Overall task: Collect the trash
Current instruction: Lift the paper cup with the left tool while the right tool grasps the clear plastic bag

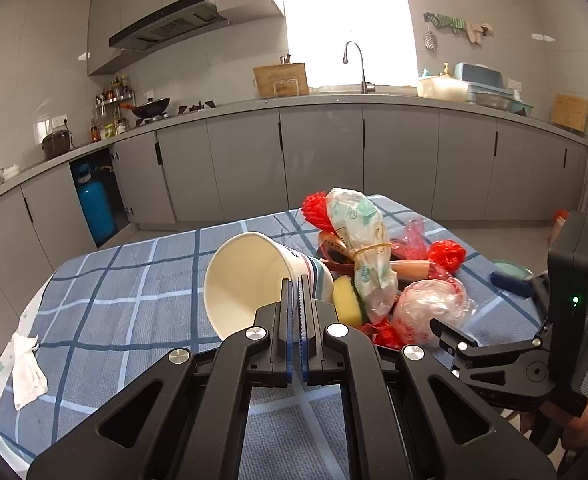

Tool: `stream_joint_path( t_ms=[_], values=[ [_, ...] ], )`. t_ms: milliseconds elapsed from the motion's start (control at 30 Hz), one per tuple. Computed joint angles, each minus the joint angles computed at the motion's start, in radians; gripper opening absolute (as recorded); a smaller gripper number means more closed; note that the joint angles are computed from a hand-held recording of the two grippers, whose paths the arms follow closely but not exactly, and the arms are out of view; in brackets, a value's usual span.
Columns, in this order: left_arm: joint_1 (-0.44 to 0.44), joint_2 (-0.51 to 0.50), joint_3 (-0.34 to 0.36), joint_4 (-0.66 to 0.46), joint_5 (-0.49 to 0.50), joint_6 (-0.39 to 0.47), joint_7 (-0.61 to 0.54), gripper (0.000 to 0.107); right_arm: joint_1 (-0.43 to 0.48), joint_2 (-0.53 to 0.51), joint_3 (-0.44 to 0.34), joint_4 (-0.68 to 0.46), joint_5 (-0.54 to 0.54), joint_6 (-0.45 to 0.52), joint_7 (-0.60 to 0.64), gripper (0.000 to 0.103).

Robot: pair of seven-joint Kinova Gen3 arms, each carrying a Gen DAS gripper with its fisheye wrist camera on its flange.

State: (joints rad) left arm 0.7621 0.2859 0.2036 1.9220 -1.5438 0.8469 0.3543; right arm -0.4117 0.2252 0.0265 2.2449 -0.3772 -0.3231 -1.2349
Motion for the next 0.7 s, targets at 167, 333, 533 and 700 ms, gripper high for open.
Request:
stream_joint_path(
  t_ms=[167, 333, 533, 700],
  values=[
    [-0.003, 0.002, -0.001, -0.011, -0.005, 0.0, -0.015, 0.004, 0.212, -0.022, -0.185, 0.026, 0.203, -0.014, -0.187, 0.017],
    [0.001, 0.013, -0.002, -0.06, -0.024, -0.017, -0.057, 0.004, 0.208, -0.084, -0.118, 0.062, 0.333, -0.055, -0.33, 0.014],
    [0.017, 0.05, -0.008, -0.15, -0.052, -0.063, -0.128, 0.004, 0.284, -0.126, -0.086, 0.063, 0.428, -0.053, -0.432, 0.014],
    [0.029, 0.117, -0.029, -0.273, -0.033, -0.164, -0.233, 0.004, 0.363, -0.117, -0.052, 0.043, 0.495, -0.041, -0.507, 0.014]
  ],
)
